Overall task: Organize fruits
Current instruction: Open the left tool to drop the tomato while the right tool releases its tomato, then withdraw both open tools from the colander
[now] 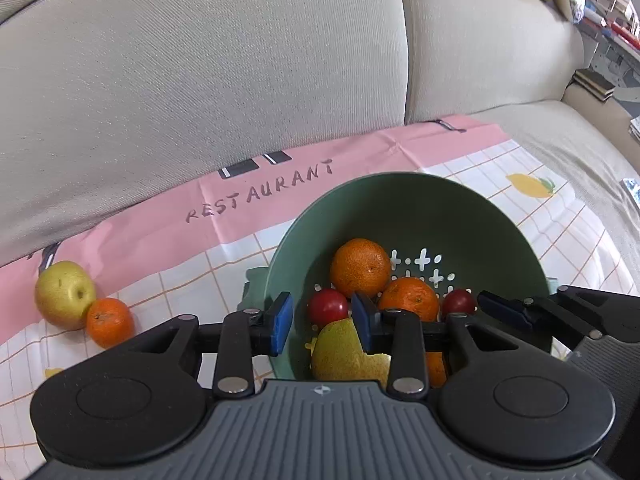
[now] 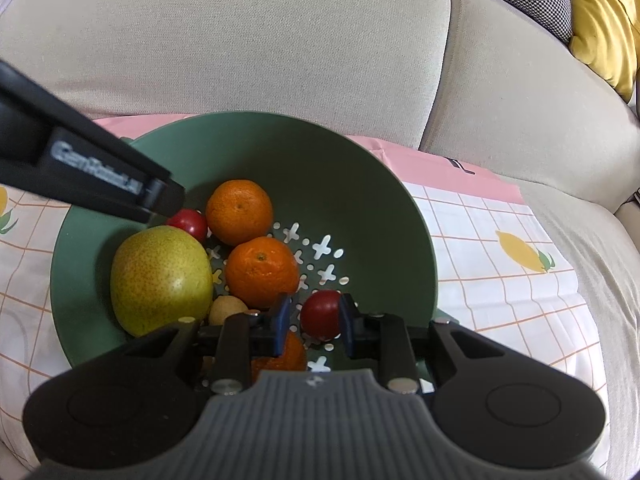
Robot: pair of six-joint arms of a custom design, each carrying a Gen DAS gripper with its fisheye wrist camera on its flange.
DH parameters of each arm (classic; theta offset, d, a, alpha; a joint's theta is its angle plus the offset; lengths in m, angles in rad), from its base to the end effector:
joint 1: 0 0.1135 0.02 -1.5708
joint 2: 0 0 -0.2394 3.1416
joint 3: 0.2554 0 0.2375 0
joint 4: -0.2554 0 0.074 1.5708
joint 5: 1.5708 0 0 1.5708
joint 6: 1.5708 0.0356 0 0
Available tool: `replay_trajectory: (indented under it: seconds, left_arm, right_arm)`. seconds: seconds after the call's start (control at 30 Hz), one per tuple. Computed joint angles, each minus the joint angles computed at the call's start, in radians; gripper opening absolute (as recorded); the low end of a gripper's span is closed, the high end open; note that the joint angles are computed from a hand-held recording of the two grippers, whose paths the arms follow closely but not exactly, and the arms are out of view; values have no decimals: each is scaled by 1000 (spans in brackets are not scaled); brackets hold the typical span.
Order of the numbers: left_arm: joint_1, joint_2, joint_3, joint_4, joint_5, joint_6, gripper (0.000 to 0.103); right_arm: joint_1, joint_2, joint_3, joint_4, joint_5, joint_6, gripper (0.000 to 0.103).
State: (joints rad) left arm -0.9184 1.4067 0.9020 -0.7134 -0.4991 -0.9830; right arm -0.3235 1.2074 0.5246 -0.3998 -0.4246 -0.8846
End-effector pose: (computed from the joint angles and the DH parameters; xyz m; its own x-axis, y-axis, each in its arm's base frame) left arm 0.1637 -0.1863 0.1923 -0.8130 -0.1394 -0.5653 -0.1429 0.9890 -0.0384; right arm 0.1952 -0.0500 0.1448 -0.6129 -0.5380 -0.5787 -0.5804 0.8035 -0.1324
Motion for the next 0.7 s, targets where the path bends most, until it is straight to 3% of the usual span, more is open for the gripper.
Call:
replay_trajectory:
  seconds: [0.23,0.37,0.53,0.7]
  left_arm:
    - [-75,-76,3,-120,-69,-101,45]
    - [-125,-141,-4,-199,-115,-183,45]
    - [-194,-214,-4,-345,-187,-330,46]
    - [-274,-315,-27,-519,-255,-542,49]
  right_arm:
    - [-39,-19,8,-29,-51,-13,43]
    - [-64,-32,13,-56,-92,-30,61]
    - [-97,-36,22,-90,-143,-49,69]
    - [-140,-63,20,-117,-200,-70,75]
